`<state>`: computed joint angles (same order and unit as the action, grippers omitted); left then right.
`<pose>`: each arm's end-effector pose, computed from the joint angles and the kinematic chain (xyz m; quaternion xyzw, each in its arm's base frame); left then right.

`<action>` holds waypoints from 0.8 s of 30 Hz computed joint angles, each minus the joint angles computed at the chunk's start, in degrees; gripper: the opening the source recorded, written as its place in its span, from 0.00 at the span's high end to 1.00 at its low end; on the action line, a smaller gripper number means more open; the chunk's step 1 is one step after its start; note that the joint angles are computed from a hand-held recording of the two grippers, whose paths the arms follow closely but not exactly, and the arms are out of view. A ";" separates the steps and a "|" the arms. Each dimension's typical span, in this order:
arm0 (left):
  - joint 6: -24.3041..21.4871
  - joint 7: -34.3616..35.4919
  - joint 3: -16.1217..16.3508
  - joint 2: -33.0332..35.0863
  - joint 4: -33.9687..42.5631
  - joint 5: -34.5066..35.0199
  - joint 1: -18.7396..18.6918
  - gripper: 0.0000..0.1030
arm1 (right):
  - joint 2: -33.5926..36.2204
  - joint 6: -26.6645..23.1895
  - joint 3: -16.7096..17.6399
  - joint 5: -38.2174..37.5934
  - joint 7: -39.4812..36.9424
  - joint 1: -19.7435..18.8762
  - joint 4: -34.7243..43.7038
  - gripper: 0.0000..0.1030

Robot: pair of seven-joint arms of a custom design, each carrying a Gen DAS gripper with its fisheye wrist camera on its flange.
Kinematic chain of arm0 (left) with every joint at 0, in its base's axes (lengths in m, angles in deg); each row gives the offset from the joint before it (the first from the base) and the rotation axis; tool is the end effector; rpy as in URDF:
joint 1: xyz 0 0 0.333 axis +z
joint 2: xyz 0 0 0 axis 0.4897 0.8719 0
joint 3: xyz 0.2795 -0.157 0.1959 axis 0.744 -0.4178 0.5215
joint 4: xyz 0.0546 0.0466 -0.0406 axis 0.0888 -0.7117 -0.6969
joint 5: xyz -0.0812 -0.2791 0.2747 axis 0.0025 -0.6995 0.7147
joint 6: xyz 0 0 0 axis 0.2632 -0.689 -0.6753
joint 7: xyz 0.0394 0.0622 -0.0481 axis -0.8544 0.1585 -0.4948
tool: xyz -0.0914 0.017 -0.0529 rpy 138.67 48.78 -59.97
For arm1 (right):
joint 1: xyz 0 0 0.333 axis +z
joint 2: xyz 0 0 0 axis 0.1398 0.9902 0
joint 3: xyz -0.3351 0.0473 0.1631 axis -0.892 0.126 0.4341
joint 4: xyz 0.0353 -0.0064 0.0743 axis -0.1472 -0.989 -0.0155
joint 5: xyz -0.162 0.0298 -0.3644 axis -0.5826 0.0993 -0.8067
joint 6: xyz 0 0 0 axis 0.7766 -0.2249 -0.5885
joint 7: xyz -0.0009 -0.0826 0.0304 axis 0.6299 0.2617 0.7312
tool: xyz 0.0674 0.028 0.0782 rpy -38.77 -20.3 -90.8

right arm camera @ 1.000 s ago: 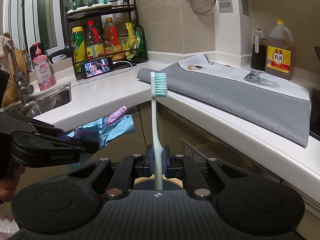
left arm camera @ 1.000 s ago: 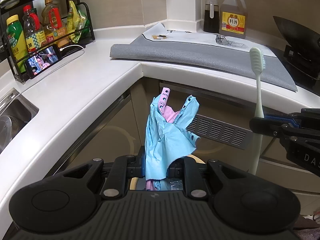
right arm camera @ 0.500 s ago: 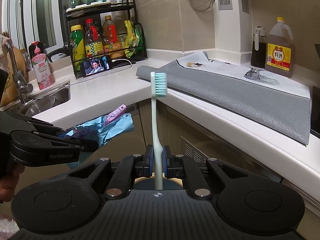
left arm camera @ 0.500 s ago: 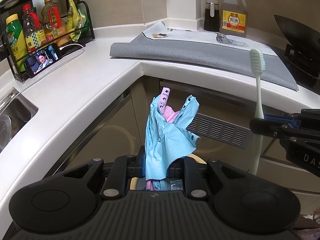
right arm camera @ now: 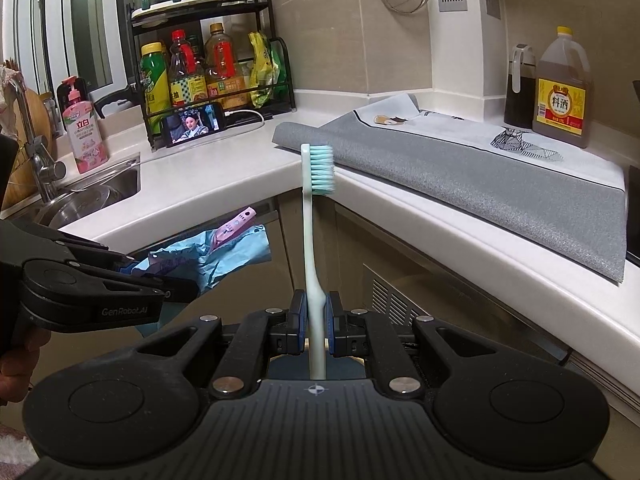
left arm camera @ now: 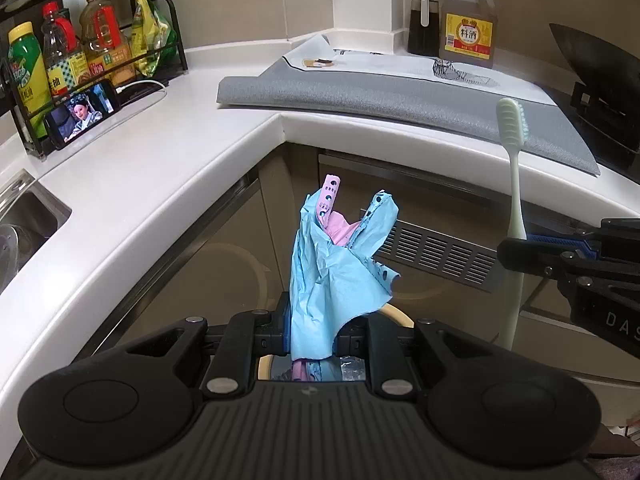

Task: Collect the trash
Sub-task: 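Carry the cloth with the left gripper while the right carries the toothbrush down to the bin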

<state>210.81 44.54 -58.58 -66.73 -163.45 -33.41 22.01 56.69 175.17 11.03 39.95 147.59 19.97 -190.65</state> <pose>0.5534 -0.1038 0.6569 -0.4518 0.8069 -0.3182 0.2086 0.5170 0.2401 0.6937 -0.5932 0.6379 -0.3329 0.3611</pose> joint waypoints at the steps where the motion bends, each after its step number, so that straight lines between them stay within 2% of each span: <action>1: -0.10 -0.11 -0.05 0.00 -0.03 0.09 0.01 0.82 | 0.02 -0.01 -0.07 0.16 -0.21 0.03 0.02 0.89; 24: -2.96 -4.55 -1.83 3.79 2.17 4.40 1.89 0.82 | 4.08 -1.63 -3.00 5.97 -6.32 2.34 2.34 0.89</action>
<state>207.85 40.00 -60.42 -62.94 -161.28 -29.01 23.89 60.76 173.54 8.04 45.92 141.27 22.30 -188.31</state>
